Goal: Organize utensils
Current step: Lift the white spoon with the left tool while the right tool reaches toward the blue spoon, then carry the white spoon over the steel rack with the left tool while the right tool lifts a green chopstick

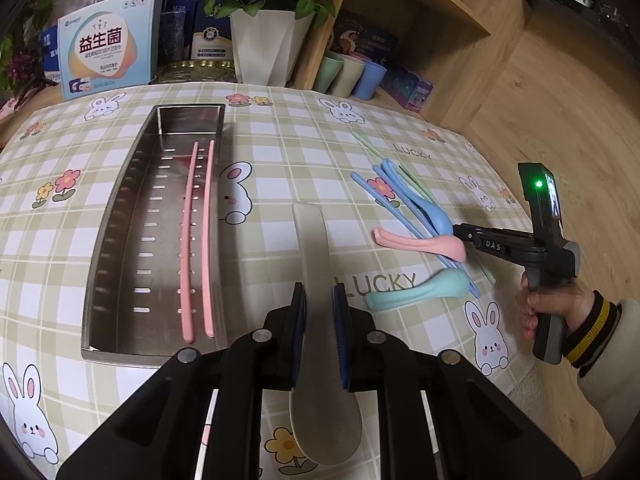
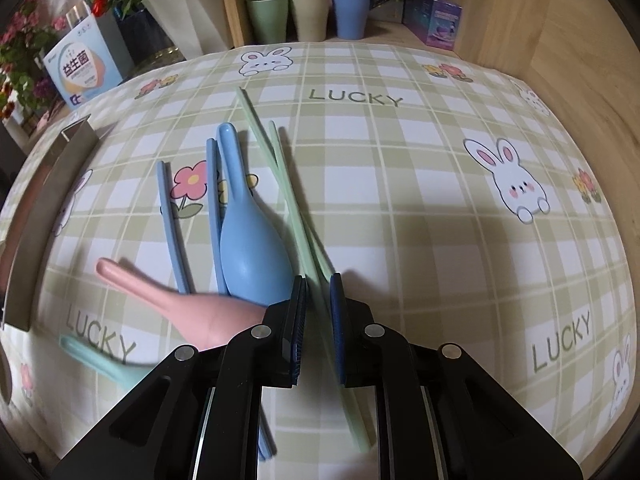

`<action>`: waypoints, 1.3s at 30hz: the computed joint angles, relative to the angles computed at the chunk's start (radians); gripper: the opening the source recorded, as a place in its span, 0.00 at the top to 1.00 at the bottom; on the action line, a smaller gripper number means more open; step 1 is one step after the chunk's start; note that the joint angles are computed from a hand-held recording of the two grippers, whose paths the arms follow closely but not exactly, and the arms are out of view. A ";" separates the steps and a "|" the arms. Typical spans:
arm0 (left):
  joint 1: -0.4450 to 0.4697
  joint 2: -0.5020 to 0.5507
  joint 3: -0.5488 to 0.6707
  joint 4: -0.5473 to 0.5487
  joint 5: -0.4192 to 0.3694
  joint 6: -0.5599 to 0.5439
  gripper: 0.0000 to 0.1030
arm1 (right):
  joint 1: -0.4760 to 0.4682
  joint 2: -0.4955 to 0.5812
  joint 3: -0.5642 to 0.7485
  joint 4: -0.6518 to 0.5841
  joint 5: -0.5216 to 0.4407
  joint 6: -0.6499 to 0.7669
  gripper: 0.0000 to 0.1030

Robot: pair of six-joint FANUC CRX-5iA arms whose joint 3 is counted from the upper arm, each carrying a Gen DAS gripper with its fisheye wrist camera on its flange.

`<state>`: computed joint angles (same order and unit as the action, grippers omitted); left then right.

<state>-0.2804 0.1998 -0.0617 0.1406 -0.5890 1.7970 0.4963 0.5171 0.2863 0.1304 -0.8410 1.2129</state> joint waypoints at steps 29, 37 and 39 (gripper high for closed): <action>0.071 -0.066 -0.075 0.055 0.031 0.027 0.87 | 0.053 -0.242 -0.197 -0.336 0.349 -0.113 0.94; 0.135 -0.093 -0.061 0.005 -0.013 0.080 0.87 | 0.074 -0.232 -0.177 -0.380 0.349 -0.043 0.94; 0.150 -0.081 -0.052 0.033 -0.025 0.054 0.87 | 0.070 -0.227 -0.175 -0.393 0.343 -0.035 0.94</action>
